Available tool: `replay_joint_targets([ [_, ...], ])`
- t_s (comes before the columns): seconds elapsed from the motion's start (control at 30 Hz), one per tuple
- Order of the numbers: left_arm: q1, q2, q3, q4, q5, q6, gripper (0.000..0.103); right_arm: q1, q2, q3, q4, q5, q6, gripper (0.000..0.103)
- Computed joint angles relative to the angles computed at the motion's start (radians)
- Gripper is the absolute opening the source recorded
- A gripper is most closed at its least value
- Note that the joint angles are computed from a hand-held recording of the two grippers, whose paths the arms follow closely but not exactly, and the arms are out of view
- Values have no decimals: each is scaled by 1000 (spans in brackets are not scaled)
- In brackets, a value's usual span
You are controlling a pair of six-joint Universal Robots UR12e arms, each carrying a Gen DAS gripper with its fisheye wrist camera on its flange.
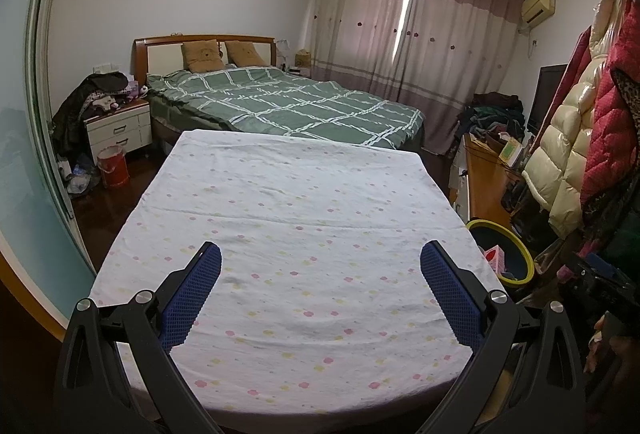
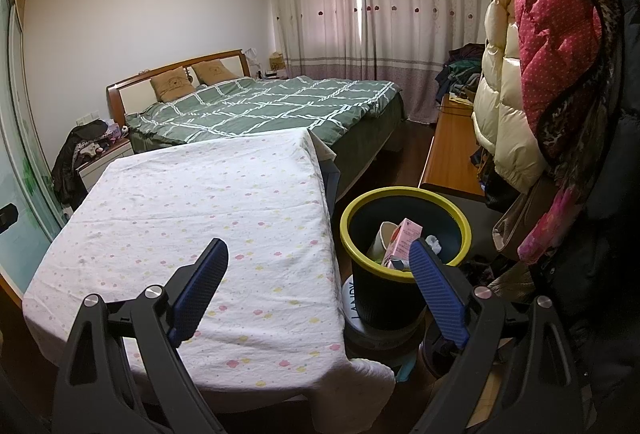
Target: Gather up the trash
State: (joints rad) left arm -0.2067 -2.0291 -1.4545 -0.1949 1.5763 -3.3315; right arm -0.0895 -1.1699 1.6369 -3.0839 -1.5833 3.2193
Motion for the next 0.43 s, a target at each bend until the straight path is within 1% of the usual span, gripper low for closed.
replay_joint_targets([
  [0.17,-4,-14,20,-10,8,18,98,4,8,-5,1,2,-9,87],
  [0.3,10,-47,71,-72,-19,-3,98,6,41,-54,28,35,-25,92],
  [0.37,16,-77,106,-101,-10,-1,98,11,77,-110,78,53,-27,92],
  [0.43,21,-120,164,-151,22,15,98,15,121,-173,135,104,-31,92],
])
